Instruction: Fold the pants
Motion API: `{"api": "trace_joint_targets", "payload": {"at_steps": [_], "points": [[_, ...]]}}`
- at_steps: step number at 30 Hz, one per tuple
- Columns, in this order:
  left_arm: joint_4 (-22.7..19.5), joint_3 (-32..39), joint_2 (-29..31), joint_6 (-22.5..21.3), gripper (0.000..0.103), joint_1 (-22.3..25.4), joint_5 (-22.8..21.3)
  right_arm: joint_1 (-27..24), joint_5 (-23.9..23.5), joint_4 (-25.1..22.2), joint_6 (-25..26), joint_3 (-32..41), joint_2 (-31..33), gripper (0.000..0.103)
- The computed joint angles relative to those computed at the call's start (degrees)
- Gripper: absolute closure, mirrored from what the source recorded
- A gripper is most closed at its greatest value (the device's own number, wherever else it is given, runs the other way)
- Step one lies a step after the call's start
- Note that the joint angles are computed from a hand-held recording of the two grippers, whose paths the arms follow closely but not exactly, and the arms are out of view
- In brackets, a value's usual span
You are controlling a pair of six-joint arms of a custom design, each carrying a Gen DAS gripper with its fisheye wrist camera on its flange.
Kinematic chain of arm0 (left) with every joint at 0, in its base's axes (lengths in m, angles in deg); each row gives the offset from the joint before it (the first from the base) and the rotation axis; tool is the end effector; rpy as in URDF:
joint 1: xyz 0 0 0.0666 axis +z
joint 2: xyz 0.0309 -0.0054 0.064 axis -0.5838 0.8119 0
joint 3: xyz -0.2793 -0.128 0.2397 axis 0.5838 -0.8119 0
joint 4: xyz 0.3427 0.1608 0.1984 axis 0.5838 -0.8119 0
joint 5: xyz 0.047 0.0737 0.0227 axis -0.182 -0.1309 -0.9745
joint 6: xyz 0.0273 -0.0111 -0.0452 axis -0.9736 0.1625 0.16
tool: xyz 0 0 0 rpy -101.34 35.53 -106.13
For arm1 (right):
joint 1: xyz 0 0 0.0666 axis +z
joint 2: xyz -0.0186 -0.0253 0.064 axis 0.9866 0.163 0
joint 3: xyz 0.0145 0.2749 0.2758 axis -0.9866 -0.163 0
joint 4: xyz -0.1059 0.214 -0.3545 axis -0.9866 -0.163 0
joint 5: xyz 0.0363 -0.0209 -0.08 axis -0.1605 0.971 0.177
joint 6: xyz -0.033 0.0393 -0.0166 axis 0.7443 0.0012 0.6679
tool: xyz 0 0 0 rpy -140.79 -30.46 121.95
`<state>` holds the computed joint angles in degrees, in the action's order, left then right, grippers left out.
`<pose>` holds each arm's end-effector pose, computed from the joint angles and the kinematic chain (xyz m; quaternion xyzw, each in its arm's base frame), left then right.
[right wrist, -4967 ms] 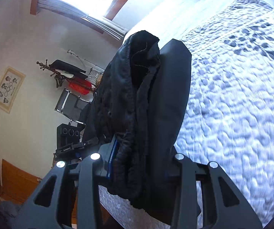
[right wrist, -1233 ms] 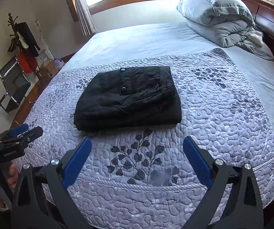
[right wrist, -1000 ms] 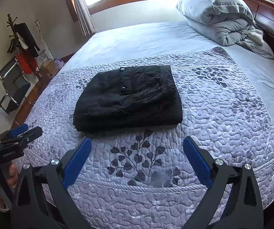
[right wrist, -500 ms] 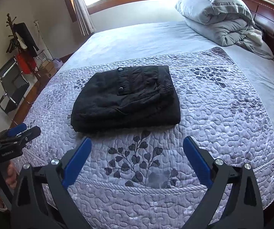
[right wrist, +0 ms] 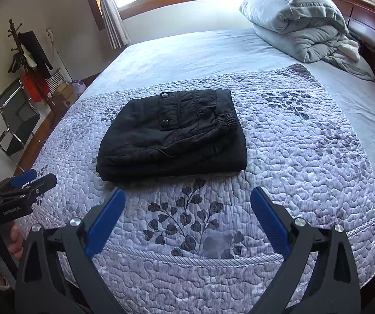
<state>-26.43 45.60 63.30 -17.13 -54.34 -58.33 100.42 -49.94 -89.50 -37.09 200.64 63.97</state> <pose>0.5468 -0.1757 0.4922 -0.1090 0.9464 -0.0040 0.3041 0.5895 0.2134 0.5067 -0.1055 0.9423 0.0974 0.3025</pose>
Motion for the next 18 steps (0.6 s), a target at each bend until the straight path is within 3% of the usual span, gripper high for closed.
{"api": "trace_joint_targets", "payload": {"at_steps": [18], "points": [[-0.33,0.67,0.81,-0.17,0.004,0.4,0.66,-0.09,-0.14,-0.05,-0.03,0.02,0.39,0.007]]}}
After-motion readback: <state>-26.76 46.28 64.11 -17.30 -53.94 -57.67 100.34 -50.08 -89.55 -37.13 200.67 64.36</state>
